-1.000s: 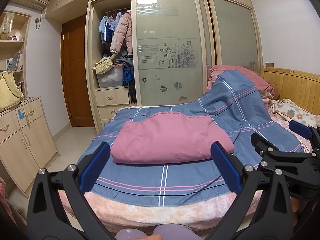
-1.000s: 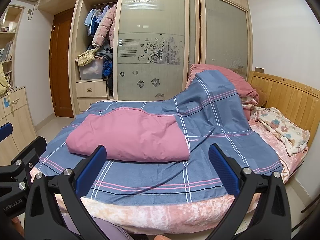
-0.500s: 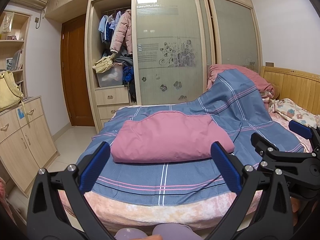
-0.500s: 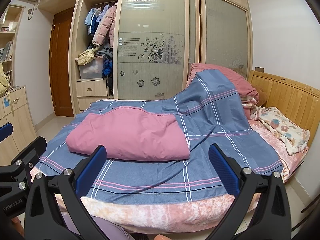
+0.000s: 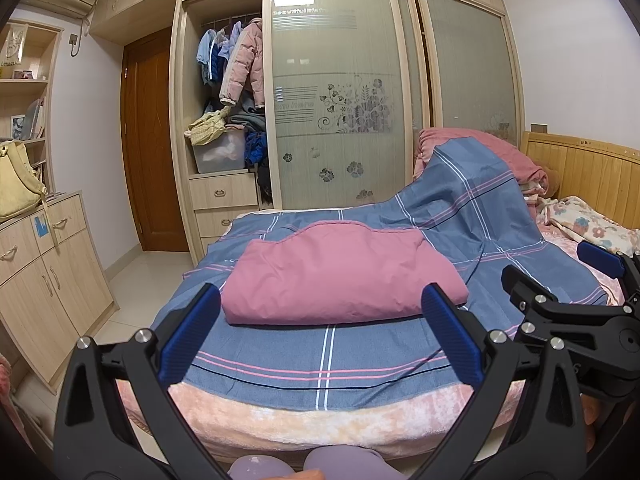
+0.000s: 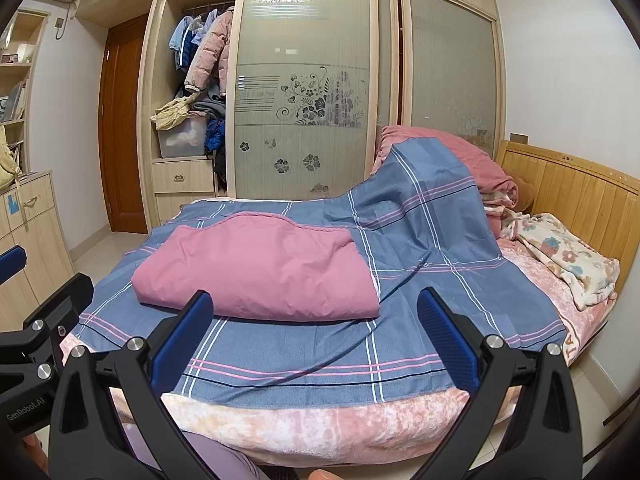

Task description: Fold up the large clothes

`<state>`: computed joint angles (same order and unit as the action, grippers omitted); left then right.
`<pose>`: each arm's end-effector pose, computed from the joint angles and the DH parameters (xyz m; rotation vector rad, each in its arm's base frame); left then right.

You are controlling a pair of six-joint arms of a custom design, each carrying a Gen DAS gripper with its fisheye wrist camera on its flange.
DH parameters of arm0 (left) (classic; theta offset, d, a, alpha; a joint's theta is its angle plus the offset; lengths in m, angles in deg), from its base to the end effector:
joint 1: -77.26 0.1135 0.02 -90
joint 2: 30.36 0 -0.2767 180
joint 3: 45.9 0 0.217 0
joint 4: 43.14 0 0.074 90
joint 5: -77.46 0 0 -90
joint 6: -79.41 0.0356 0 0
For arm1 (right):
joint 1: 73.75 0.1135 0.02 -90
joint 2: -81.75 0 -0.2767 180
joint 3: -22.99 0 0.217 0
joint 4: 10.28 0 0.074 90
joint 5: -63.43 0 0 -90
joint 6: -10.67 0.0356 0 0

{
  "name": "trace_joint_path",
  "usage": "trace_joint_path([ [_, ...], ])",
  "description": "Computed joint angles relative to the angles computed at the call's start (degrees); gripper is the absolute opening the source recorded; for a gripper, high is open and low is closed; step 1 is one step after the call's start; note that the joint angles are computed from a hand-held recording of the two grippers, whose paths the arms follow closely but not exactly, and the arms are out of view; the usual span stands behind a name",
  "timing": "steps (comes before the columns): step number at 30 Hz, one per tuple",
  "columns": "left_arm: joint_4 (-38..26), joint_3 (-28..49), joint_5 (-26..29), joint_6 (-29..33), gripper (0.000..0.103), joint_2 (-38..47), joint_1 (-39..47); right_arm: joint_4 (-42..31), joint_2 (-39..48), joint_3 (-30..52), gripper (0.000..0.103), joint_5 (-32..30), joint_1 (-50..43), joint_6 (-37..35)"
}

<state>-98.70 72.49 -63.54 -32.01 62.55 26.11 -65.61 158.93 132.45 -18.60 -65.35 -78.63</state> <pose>0.2181 -0.2267 0.4349 -0.0168 1.8924 0.0791 0.2407 0.0306 0.4564 -0.0417 1.9687 -0.0334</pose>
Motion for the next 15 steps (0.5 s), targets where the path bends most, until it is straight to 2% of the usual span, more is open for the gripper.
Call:
trace_joint_path([
  [15,0.93,-1.78,0.59,0.12,0.101,-0.88,0.39,0.23,-0.34,-0.63,0.102,0.78,0.62,0.14],
])
